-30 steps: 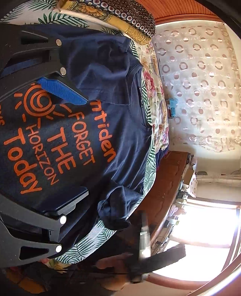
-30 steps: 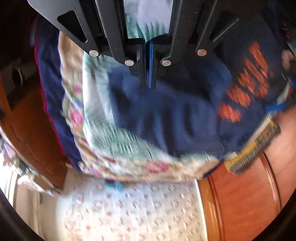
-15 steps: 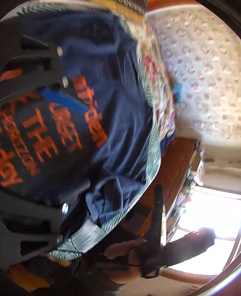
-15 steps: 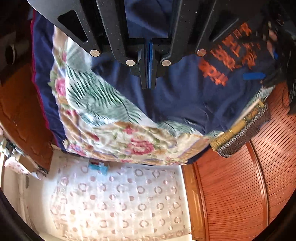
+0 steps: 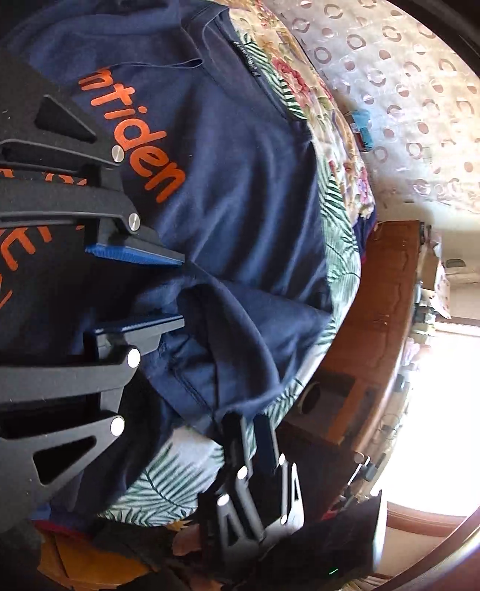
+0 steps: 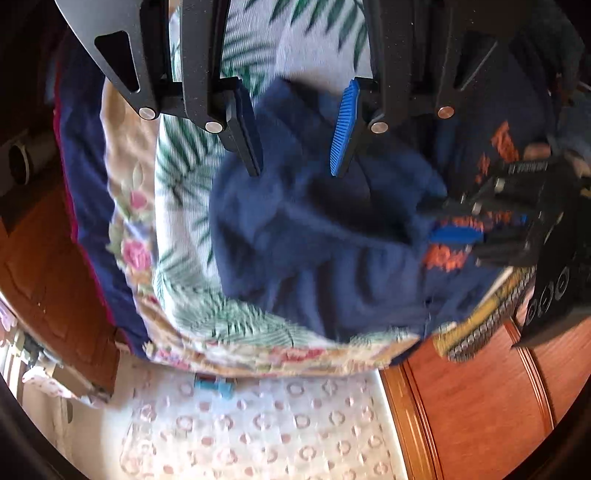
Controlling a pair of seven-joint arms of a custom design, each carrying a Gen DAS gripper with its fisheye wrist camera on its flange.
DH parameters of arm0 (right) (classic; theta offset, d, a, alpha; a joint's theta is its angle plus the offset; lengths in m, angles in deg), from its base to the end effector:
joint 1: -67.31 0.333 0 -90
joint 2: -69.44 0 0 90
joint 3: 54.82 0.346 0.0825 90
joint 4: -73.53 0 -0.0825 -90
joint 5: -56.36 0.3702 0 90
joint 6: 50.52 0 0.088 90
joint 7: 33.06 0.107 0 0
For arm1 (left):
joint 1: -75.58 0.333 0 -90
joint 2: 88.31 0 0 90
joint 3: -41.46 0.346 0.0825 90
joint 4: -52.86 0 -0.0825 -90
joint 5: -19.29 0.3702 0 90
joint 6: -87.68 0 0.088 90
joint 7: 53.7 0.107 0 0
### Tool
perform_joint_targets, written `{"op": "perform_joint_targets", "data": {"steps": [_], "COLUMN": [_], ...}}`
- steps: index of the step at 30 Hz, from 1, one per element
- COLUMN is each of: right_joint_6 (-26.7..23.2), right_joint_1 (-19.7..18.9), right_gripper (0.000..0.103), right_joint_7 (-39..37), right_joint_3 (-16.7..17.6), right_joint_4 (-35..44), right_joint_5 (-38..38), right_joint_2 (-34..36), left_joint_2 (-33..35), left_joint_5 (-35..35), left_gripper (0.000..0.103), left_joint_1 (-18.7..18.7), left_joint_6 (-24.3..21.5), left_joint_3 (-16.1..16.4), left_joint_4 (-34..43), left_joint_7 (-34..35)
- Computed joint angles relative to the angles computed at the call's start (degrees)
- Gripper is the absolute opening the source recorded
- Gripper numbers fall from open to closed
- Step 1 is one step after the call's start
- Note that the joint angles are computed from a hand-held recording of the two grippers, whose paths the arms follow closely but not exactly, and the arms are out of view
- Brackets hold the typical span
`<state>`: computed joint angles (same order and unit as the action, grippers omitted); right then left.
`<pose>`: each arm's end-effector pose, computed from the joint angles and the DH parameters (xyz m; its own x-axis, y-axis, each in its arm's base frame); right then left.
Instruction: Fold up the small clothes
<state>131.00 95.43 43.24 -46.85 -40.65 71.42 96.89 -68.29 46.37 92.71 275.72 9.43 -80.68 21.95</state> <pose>0.5538 0.3615 0.3365 0.5563 -0.8277 -0.0738 -0.6624 -0.3881 -0.6408 0.5330 -0.1756 0.3282 -0.4293 -0.8976 0.0996 -0.7319 0.2812 -0.6207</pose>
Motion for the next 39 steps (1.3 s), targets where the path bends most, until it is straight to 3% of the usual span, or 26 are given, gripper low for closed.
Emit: {"op": "perform_joint_targets", "data": {"steps": [5,9,11,12,14,16,19,22,24,27,30,32,33,36,38,39], "right_joint_6": [-1.2,-1.0,-0.4,-0.4,-0.5,1.2,4.5,5.9,5.7,3.7,-0.6,-2.9,-4.4,-6.4,-9.1,-11.2], "right_joint_1": [12.3,16.0,16.9,18.1,20.3,20.4,17.7,11.7,5.3,-0.5,-2.7,-2.1,-1.9,0.1,3.7,4.2], "right_gripper": [0.039,0.039,0.021,0.001,0.001,0.001,0.001,0.001,0.001,0.001,0.001,0.001,0.002,0.002,0.004,0.012], "right_joint_7": [4.4,7.1,5.1,6.7,7.5,8.1,7.4,4.6,1.8,-2.2,-5.7,-7.4,-8.3,-9.9,-8.0,-6.2], "right_joint_3": [-13.3,-17.4,-17.7,-19.3,-21.7,-22.0,-19.2,-12.8,-5.3,2.5,6.7,7.6,7.7,6.4,1.5,0.3], "right_joint_4": [-1.0,0.5,0.2,0.5,0.1,-0.5,-1.2,1.0,4.6,12.1,20.8,26.0,28.9,34.7,38.2,41.7], "right_joint_5": [-5.3,-8.0,-7.5,-10.1,-11.0,-10.8,-9.0,-7.3,-7.1,-7.0,-6.1,-5.2,-4.8,-3.6,-3.7,-5.3], "right_joint_2": [-0.3,1.3,1.2,1.7,1.6,1.1,-0.7,-1.4,-0.4,3.4,8.1,11.1,12.7,16.4,18.2,20.4], "left_joint_2": [-0.1,0.3,0.3,0.3,0.3,-0.1,-0.6,-1.3,-1.7,-2.5,-3.6,-3.7,-4.4,-7.7,-8.9,-9.2], "left_joint_5": [-0.1,-0.7,-0.6,-0.5,-0.1,0.6,3.0,5.1,6.5,8.1,9.1,11.8,12.4,6.0,6.1,7.3], "left_gripper": [0.027,0.027,0.027,0.020,0.007,0.007,0.007,0.007,0.007,0.007,0.007,0.008,0.014,0.032,0.043,0.046], "left_joint_1": [-0.2,-0.7,-1.6,-1.6,-0.8,0.2,2.3,3.2,3.9,5.1,5.0,7.3,7.4,-0.8,-2.0,-1.7], "left_joint_6": [-0.4,-0.2,0.3,0.4,1.1,2.4,4.1,5.1,5.7,7.4,9.0,9.5,9.9,13.0,14.5,15.3], "left_joint_3": [0.8,1.2,2.2,2.2,1.4,0.9,-0.5,-0.6,-0.7,-0.5,1.0,0.3,1.0,10.1,12.7,13.3], "left_joint_4": [-0.2,0.1,0.1,0.1,-0.1,-0.8,-1.7,-2.4,-2.9,-4.2,-5.7,-5.9,-6.4,-9.7,-11.0,-11.4], "left_joint_7": [0.3,0.4,0.5,0.5,0.0,-0.8,-3.3,-5.9,-7.8,-11.4,-14.9,-18.1,-19.3,-15.8,-15.7,-16.6]}}
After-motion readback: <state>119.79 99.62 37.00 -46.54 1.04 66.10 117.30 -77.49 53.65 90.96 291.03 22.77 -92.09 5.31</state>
